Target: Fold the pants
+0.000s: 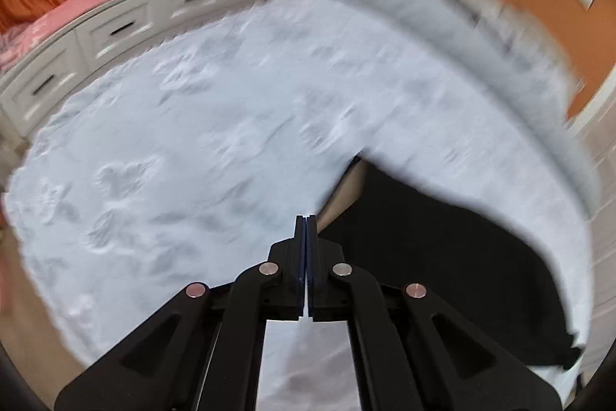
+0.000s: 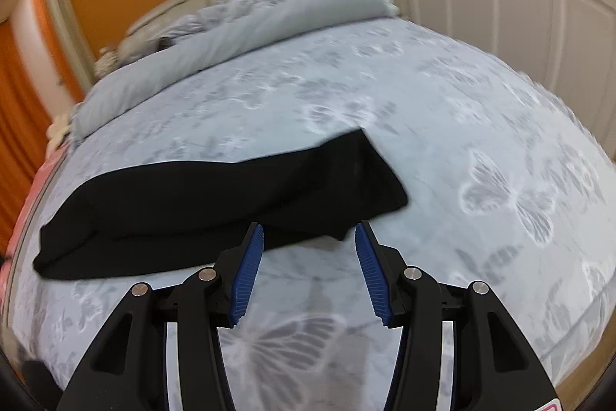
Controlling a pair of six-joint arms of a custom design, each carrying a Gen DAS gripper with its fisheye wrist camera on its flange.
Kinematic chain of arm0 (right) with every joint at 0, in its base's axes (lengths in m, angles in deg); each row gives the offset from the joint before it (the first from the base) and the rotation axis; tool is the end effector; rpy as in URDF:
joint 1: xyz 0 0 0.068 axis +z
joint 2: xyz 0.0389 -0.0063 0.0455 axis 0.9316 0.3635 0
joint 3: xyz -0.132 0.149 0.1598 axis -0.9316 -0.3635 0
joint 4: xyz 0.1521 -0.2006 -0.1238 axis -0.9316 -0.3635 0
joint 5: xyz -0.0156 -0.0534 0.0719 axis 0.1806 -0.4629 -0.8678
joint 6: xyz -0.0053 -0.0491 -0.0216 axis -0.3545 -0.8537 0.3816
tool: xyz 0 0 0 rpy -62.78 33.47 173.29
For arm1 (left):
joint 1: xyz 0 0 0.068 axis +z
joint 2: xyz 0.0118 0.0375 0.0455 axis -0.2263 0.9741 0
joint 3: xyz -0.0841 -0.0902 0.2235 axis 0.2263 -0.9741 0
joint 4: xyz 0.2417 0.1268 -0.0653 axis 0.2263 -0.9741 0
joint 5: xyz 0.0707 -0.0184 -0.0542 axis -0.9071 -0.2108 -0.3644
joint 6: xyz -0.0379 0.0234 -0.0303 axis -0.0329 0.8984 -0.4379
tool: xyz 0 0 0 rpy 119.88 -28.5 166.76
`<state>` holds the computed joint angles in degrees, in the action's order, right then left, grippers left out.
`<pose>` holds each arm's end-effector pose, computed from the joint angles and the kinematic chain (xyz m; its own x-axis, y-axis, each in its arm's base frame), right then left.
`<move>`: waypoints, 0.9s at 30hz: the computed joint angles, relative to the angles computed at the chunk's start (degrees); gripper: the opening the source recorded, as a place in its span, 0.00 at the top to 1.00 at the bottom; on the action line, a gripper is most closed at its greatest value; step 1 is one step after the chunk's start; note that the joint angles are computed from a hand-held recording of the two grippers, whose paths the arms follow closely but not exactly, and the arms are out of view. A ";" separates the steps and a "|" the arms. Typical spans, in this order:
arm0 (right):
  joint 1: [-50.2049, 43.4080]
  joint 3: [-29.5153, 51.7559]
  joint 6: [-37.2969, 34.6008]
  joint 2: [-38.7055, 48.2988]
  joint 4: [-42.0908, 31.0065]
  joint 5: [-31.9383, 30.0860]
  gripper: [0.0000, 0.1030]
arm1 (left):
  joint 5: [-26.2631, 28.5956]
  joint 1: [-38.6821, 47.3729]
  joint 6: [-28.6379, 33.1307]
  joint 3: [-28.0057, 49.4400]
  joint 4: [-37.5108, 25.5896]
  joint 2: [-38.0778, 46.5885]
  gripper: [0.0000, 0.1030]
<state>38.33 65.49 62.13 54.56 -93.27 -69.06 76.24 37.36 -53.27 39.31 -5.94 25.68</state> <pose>0.3254 -0.1705 0.1993 -0.7080 0.2151 -0.6727 0.0459 0.9645 0.2600 0.2293 0.2637 0.2632 -0.5876 -0.6398 -0.4953 -0.6439 0.7405 -0.1925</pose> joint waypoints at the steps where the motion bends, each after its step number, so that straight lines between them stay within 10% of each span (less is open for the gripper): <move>1: -0.29 0.19 0.80 0.44 0.08 -0.39 0.52 | 1.05 0.46 1.07 -0.85 -1.51 0.12 1.00; 3: -0.15 -0.06 2.13 0.19 0.12 -0.95 0.52 | 7.09 0.78 1.72 -5.39 -1.87 -2.01 0.92; 6: 1.30 -1.39 -0.03 -1.78 -0.28 -0.29 0.52 | 17.55 -0.26 -1.73 -11.96 -1.74 -2.16 0.38; 16: 3.95 -4.04 -1.31 -4.65 -1.28 0.40 0.52 | 21.12 -4.90 -18.71 -10.09 4.16 7.31 0.36; 27: 9.17 -5.30 1.70 -3.87 0.87 2.25 0.52 | 26.02 -5.01 -21.48 -3.89 2.82 13.56 0.35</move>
